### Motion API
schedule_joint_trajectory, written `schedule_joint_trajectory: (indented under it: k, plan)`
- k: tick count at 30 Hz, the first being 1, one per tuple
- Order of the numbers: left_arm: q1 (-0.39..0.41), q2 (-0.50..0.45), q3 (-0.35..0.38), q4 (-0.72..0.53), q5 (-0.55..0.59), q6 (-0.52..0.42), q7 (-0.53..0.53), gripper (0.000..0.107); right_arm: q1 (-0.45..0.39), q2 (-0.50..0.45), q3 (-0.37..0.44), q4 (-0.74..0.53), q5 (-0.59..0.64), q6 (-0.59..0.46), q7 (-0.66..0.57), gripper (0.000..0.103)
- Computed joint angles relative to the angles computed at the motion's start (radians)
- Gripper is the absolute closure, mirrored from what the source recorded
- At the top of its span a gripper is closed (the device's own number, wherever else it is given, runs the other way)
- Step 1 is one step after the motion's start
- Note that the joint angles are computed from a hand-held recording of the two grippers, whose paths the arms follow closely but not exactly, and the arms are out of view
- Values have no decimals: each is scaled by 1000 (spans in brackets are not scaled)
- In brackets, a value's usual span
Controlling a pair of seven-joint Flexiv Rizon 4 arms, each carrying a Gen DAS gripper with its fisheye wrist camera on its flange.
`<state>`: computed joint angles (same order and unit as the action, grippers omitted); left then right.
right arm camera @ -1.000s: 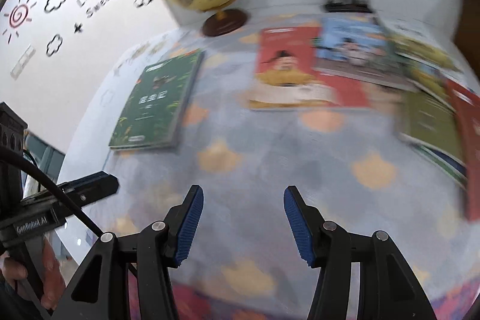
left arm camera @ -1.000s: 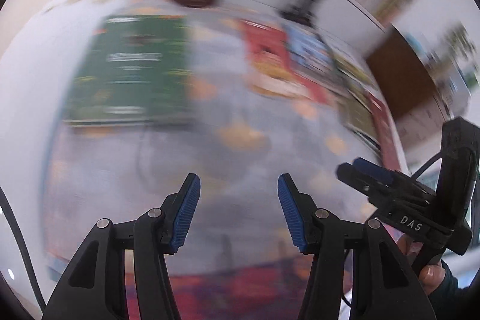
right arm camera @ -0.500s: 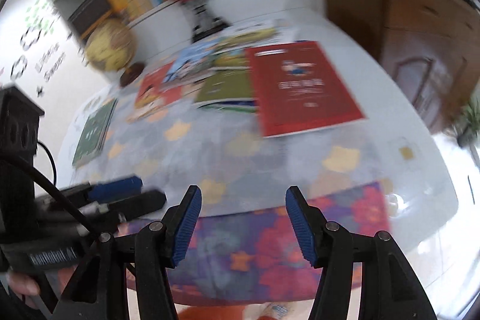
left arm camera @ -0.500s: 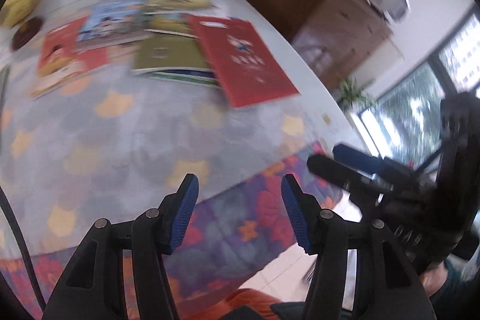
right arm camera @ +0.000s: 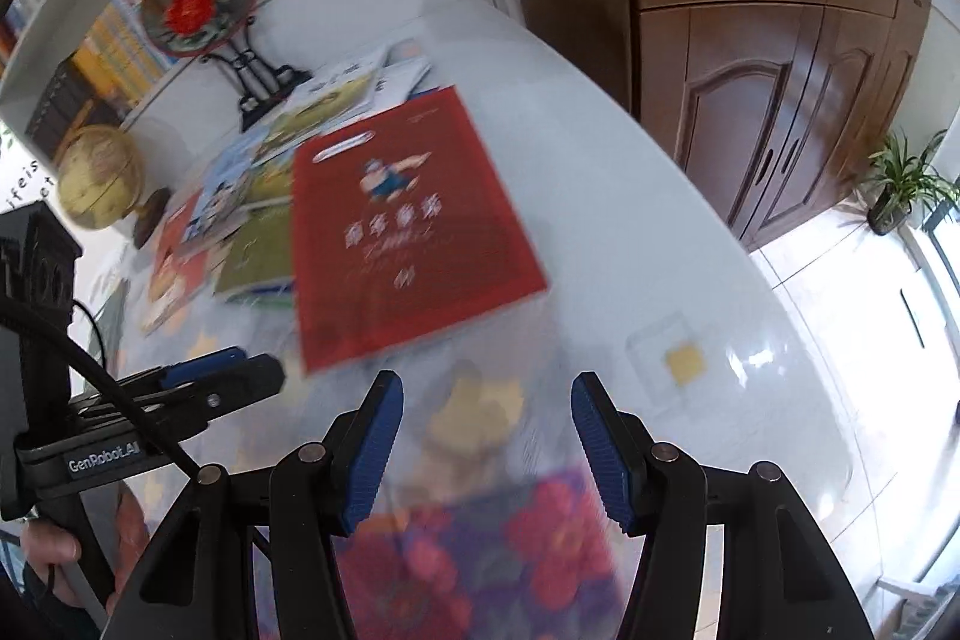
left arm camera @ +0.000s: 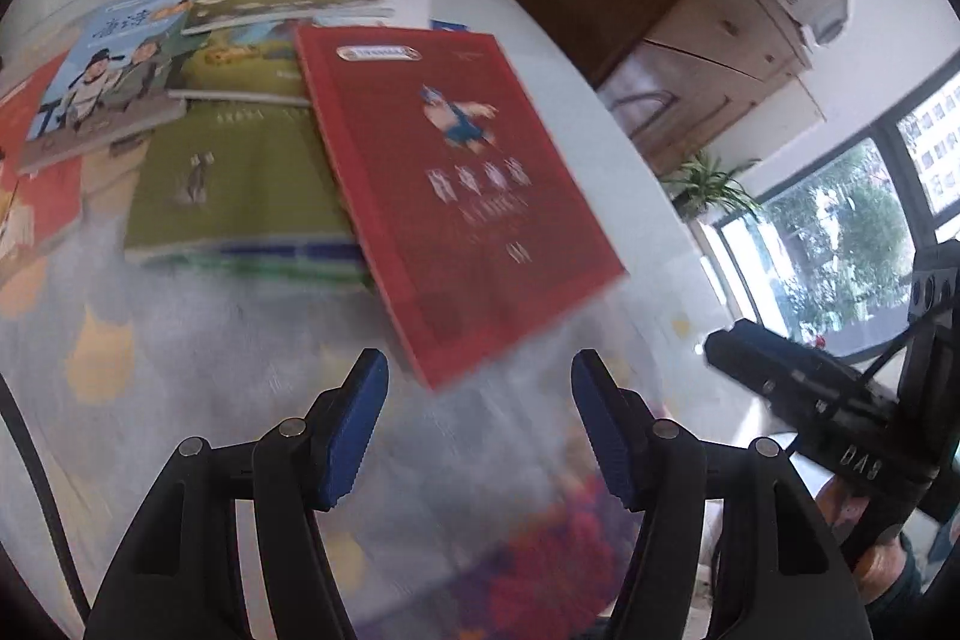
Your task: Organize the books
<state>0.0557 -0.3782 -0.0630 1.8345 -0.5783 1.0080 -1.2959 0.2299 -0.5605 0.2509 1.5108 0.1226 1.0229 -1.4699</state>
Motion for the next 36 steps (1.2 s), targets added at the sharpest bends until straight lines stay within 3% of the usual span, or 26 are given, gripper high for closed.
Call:
schedule_joint_trajectory:
  k: [12,26,30,36]
  plan:
    - [46,-98,1,-89,-20,-66,-60,45,0,-275,-7,-427,9,-235,25,46]
    - [24,-123,-1,-112,37,-41,-184,45,65,-567,-8,-967,54,-563,-166,47]
    - [17,-129,-9,-117,38,-37,-194,45,74,-581,-17,-1009,83,-624,-215,46]
    - [8,-113,-10,-93,38,-10,-222,45,79,-551,-36,-971,90,-616,-267,46]
